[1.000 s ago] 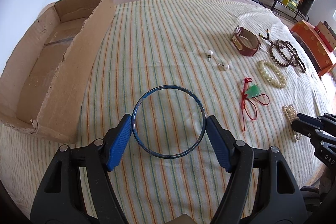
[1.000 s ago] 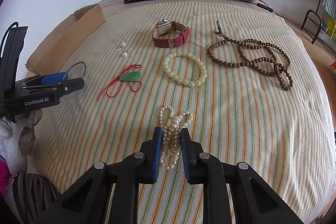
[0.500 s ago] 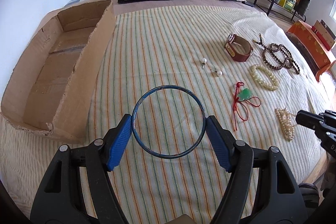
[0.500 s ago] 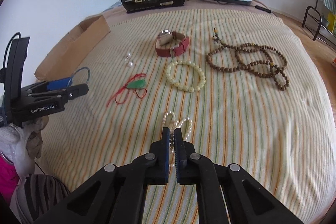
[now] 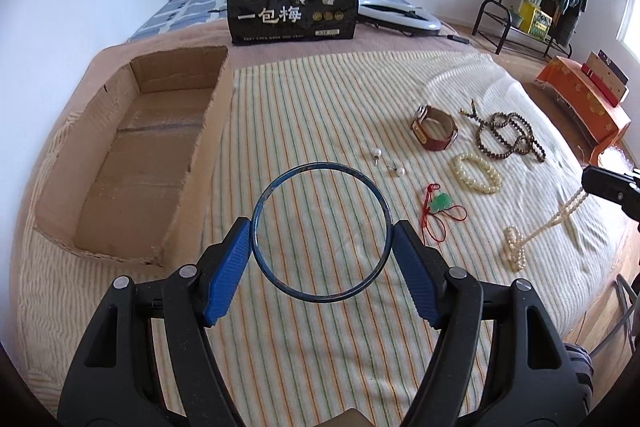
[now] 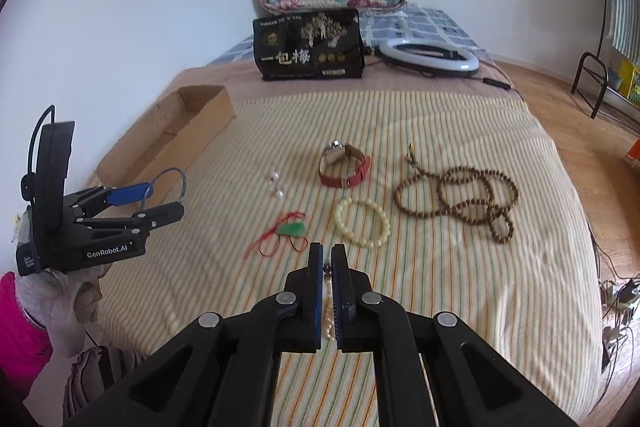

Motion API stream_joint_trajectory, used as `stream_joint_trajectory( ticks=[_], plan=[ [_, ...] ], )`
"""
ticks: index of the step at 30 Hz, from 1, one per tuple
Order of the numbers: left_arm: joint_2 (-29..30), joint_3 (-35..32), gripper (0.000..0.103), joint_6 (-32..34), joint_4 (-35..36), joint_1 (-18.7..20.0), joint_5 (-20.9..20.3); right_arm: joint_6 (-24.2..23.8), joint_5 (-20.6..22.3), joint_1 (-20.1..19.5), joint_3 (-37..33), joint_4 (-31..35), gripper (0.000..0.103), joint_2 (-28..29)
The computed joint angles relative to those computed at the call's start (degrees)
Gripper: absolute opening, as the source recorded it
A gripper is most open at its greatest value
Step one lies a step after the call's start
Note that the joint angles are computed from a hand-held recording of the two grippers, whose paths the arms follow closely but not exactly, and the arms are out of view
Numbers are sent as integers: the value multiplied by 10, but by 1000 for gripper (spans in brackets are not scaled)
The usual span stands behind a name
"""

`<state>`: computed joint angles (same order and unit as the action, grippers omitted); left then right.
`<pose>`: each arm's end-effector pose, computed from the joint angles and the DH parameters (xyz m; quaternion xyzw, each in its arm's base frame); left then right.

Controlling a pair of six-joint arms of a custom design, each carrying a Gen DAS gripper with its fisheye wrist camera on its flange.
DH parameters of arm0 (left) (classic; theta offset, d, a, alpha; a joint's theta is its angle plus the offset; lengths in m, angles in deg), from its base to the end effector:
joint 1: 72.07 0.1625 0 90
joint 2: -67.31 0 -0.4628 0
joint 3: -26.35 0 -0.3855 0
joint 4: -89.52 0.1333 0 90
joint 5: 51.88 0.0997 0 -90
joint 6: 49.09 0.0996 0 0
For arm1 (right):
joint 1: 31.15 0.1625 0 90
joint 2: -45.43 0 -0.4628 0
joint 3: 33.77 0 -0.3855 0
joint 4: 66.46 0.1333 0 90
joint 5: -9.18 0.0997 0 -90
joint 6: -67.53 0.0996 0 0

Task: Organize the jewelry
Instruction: 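Carry the pearl necklace in the right gripper while the left carries the bangle to the box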

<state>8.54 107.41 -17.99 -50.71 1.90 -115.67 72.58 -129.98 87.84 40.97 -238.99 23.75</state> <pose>-0.0302 -0.7473 0.3798 0.3277 0.8882 -0.2042 0.2490 0.4290 -0.6547 0.0177 0.0789 -0.8823 0.3389 0.3170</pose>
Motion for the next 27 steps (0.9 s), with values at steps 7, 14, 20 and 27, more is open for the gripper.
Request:
stream_joint_trajectory(
  ticks=[7, 14, 20, 27],
  plan=[
    [-15, -19, 73, 8, 2, 0, -13, -35, -11, 22, -46, 3, 1, 9],
    [-16, -58, 73, 9, 12, 7, -17, -80, -7, 39, -126, 25, 1, 35],
    [-6, -102, 73, 9, 21, 18, -12, -119, 11, 46, -232, 67, 1, 80],
    [14, -160, 73, 13, 32, 33, -4, -163, 28, 48, -411, 153, 1, 162]
  ],
)
